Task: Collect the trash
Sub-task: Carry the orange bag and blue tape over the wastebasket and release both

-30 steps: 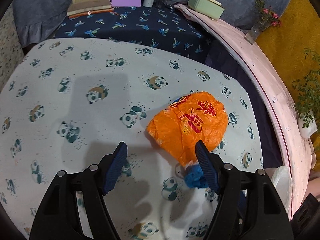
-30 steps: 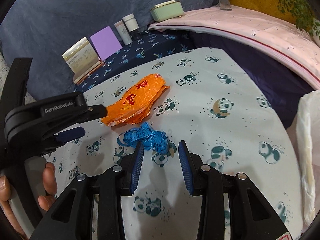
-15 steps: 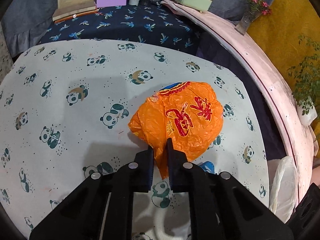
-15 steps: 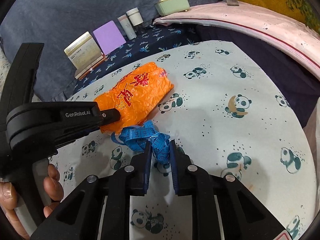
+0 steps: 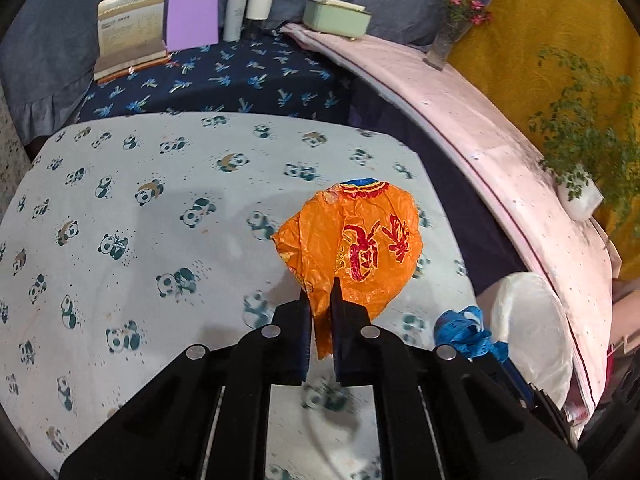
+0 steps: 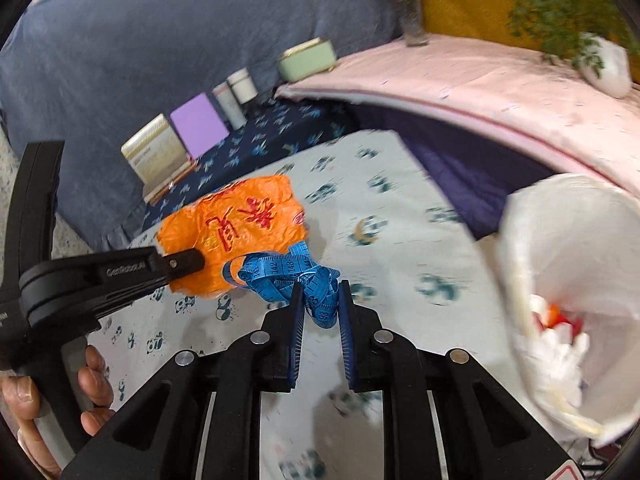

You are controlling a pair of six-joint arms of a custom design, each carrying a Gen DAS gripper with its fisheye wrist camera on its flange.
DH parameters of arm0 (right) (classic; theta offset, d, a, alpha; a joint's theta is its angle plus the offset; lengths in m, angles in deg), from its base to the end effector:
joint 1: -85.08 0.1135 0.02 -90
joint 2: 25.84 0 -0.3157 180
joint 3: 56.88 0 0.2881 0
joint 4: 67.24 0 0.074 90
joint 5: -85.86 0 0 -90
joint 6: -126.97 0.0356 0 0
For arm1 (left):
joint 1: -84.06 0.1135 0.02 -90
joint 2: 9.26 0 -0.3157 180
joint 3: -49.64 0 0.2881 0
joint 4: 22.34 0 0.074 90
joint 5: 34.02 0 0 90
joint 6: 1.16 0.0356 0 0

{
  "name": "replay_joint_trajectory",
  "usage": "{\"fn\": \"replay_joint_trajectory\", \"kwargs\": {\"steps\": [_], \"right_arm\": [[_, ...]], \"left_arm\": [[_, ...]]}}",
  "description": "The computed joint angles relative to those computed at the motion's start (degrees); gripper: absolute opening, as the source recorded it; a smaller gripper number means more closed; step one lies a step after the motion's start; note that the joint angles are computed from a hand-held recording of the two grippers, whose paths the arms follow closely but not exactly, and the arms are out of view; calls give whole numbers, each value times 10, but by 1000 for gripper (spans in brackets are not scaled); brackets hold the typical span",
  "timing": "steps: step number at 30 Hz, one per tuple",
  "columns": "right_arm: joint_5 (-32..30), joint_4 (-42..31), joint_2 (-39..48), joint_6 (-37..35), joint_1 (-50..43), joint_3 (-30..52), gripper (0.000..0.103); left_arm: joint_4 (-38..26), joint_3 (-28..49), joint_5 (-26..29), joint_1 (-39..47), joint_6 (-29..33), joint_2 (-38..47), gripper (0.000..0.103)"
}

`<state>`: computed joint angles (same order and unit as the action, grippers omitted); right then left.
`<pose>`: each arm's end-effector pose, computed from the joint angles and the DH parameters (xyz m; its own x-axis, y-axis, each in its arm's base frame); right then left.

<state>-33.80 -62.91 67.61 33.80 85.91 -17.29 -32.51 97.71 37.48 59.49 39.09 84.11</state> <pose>0.2767 0.0216 0.1161 -0.7410 -0.0588 -0.6689 -0.3753 0.8623 0.3400 0.2796 -0.1154 0.1351 -0.6602 -0.4940 -0.5658 -0.4228 0.8670 -0.2637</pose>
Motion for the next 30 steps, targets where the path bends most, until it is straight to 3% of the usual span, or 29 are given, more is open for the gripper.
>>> {"fn": "replay_joint_trajectory", "kwargs": {"steps": [12,20,30], "right_arm": [[-112,-116,-101,-100,-215,-7,16],[-172,-175,-69,-167,-356,37,16],[-200,-208,-12,-202,-453,90,16]], "left_arm": [[-110,109,-87,-174,-55,13,8],[-153,220,-107,-243,-44,86,8],[-183,323,-98,-275,-25,165,8]]}}
